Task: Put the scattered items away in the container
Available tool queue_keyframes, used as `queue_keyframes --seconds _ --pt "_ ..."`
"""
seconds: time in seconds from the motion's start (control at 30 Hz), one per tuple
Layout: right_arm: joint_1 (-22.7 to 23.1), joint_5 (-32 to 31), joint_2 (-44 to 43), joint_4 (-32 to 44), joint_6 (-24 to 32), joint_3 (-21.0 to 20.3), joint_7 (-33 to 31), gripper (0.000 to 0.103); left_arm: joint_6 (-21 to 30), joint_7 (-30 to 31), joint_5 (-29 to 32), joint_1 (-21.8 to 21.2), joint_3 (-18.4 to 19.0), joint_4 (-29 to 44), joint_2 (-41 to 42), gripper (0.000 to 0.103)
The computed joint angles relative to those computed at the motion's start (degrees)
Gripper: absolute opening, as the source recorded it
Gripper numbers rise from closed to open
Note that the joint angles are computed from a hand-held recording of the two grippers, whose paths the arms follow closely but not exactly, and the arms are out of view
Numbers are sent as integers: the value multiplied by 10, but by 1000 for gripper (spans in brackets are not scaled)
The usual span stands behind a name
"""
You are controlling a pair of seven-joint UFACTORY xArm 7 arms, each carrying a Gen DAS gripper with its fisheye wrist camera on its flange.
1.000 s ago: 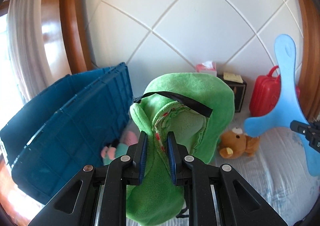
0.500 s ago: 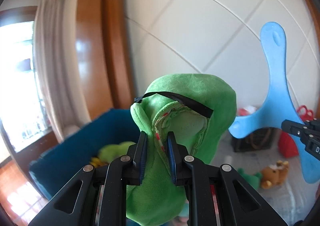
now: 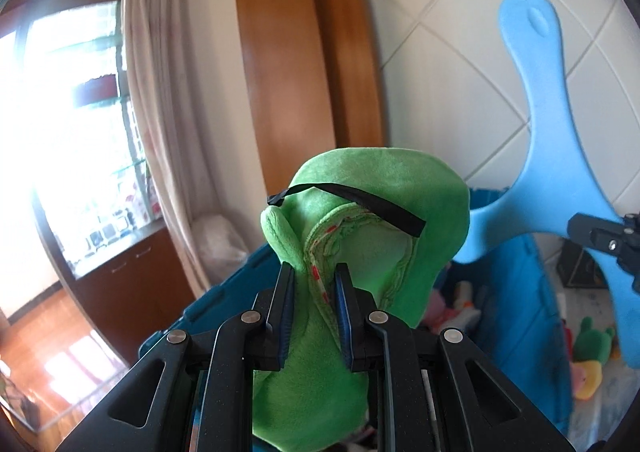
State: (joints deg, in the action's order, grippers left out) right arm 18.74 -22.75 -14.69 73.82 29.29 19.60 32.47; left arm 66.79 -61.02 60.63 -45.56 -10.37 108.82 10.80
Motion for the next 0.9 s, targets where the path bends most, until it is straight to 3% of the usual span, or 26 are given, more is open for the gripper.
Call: queue_keyframes --seconds 0.13,0.2,0.23,0.33,0.37,0.4,0.43,0.47,0.5,0.53,0.7,0.9 --pt "18 -20 70 59 44 12 10 9 -28 -8 -36 31 0 -50 -26 25" --pt "33 -30 90 79 62 7 19 9 -38 -21 -39 43 -4 -75 -39 45" --pt "40 -35 95 84 70 2 22 9 -47 -28 -40 50 -7 -88 -46 50" --pt "60 -48 106 97 89 -11 33 11 -76 -49 -38 68 -17 -120 -65 86" --pt "64 -51 102 92 92 -15 40 17 -85 -57 -32 72 -21 -131 -73 87" --pt "66 -58 95 85 91 -18 49 32 -91 -61 -30 76 -26 -140 -78 90" --pt "66 -64 87 77 92 -20 60 63 -97 -64 -29 81 -31 -147 -83 93" --pt "65 -71 79 69 95 -21 69 80 -101 -69 -27 84 -35 -152 -86 102" --pt "63 -85 69 60 100 -18 84 101 -102 -75 -23 86 -41 -155 -88 103" --pt "59 -103 56 49 106 -13 100 103 -100 -83 -21 87 -45 -157 -90 103" --pt "39 -110 -15 -8 119 4 117 103 -96 -85 -33 90 -60 -157 -94 103" --pt "8 -79 -153 -108 149 23 128 103 -43 -101 -1 37 -89 -128 -78 103"
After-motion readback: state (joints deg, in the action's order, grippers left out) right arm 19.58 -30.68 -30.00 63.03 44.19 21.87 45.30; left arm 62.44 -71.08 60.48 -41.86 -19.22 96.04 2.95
